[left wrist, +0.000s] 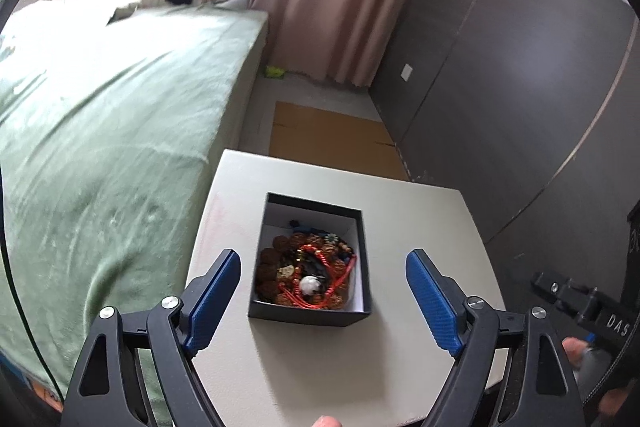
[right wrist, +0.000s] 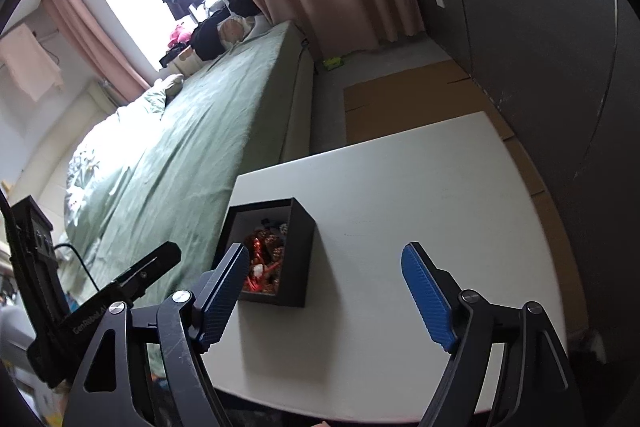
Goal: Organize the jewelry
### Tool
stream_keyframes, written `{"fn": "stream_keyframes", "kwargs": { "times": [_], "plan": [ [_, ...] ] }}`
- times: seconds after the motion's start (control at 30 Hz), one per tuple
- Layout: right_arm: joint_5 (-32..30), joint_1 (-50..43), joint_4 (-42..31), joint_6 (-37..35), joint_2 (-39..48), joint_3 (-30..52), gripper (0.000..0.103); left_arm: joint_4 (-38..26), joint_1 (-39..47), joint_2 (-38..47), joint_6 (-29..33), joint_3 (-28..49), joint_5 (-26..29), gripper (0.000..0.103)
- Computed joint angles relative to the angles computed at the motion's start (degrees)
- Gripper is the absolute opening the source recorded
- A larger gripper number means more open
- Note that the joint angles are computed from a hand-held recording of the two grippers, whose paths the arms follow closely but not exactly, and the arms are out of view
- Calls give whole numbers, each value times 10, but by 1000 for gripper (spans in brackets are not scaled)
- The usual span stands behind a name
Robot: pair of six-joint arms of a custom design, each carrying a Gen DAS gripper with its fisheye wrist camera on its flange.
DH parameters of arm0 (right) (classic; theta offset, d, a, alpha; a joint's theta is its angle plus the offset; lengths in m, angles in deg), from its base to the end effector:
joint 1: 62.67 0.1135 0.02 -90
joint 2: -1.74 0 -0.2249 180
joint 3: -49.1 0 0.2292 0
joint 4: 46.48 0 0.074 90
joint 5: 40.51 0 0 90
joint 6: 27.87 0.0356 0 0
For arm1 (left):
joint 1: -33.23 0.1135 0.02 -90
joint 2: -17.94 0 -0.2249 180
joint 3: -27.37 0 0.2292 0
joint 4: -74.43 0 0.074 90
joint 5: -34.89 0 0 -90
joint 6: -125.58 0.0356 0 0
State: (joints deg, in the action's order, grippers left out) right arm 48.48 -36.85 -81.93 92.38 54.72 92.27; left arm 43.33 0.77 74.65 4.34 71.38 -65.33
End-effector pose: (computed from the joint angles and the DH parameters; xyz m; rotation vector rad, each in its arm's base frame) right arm 0.1686 0.0823 0.1762 0.0846 2.4147 0.4862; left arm 0.1712 -0.1014 0.1756 -0.0645 2.3456 -0.3497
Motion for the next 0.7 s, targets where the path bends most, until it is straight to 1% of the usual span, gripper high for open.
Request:
{"fn": "stream_keyframes", "kwargs": {
  "times": [0.1, 0.17, 0.23, 0.27, 0.3, 0.33, 0.43, 0.47, 0.5, 0.6, 0.7],
  "plan": [
    [1, -13, -33, -12, -33, 0, 79, -6, -51, 6, -7, 8, -46, 86],
    [-6, -27, -53, -20, -51, -2, 79, -7, -77, 12, -10, 11, -67, 93],
    [-10, -37, -69, -26, -68, -6, 80, -8, -104, 14, -15, 12, -92, 97],
    [-13, -45, -78, -31, -78, -8, 82, -7, -116, 18, -18, 13, -104, 98],
    [-17, -53, -88, -37, -89, -9, 90, -9, -129, 22, -20, 15, -115, 98],
    [-19, -59, -95, -43, -96, -9, 95, -11, -139, 24, -24, 17, -122, 98],
    [-22, -77, -115, -58, -127, -13, 97, -14, -157, 25, -43, 19, -135, 98],
    [-24, -85, -123, -63, -136, -13, 99, -13, -161, 22, -48, 17, -138, 98],
    [-24, -90, -129, -67, -144, -14, 103, -14, -167, 17, -57, 14, -146, 98],
    [-27, -110, -146, -81, -178, -19, 103, -23, -189, 2, -77, 6, -181, 102],
    [-38, -130, -165, -99, -207, -18, 103, -35, -209, -13, -91, 0, -212, 103]
  ]
}}
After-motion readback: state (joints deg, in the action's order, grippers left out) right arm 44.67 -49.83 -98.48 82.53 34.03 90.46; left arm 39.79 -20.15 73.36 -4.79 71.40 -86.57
